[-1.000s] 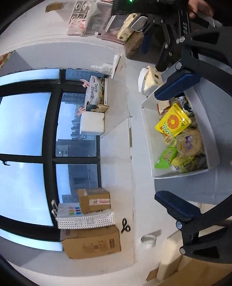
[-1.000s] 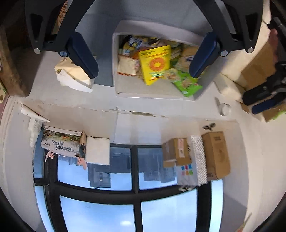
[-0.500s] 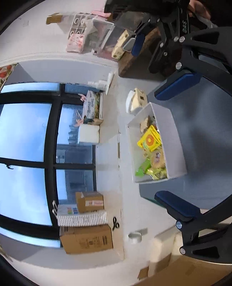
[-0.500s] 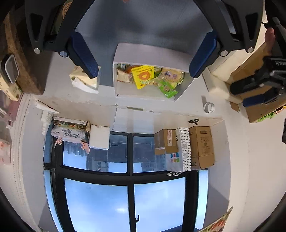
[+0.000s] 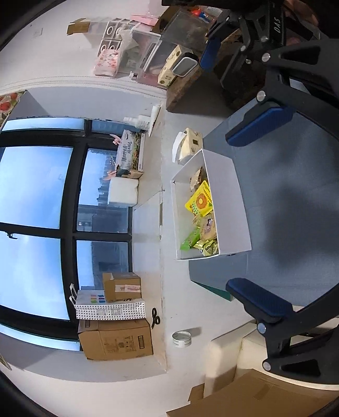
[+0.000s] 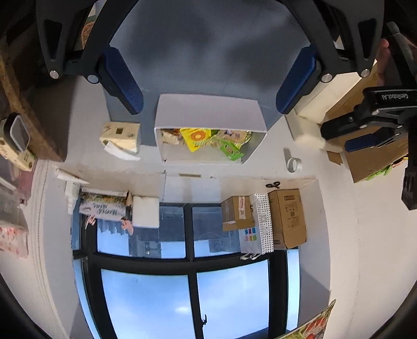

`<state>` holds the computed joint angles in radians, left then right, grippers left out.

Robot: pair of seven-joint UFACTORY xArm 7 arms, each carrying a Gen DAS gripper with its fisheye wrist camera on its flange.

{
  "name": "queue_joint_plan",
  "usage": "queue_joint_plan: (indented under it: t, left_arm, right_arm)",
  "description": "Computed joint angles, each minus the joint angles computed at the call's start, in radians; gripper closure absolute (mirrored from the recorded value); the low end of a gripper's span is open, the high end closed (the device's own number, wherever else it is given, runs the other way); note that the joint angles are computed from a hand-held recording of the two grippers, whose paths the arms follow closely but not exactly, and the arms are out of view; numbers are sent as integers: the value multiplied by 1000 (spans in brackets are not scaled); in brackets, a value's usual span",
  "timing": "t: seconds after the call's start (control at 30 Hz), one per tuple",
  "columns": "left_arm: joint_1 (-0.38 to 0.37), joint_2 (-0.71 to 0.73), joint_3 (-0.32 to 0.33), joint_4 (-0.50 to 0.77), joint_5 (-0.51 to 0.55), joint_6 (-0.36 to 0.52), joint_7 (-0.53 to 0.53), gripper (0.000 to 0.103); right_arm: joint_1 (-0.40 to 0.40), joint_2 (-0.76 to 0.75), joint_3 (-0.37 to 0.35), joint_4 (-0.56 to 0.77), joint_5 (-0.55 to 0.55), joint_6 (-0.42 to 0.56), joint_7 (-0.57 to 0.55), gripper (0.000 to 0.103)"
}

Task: Organize snacks

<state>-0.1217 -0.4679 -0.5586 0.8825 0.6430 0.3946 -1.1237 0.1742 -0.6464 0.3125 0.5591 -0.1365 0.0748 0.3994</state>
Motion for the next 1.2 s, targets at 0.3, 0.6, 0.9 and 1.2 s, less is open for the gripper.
queue_joint_plan:
  t: [0.3,0.6,0.9,1.2]
  left_arm:
    - [-17,46,6,28,23,15,3,0]
    - [-46,70,30,38,43,21,-8,0]
    - [-67,72,49,33,48,18,-14,0]
    - [-75,77,59,30,38,20,-12,0]
  right_arm:
    - [37,20,-51,-8,34,6,-23,0]
    - [55,12,-70,-12,45,-4,-39,0]
    - [51,10,-68,-10,50,6,-44,0]
    - [48,10,-63,-9,52,12,-47,0]
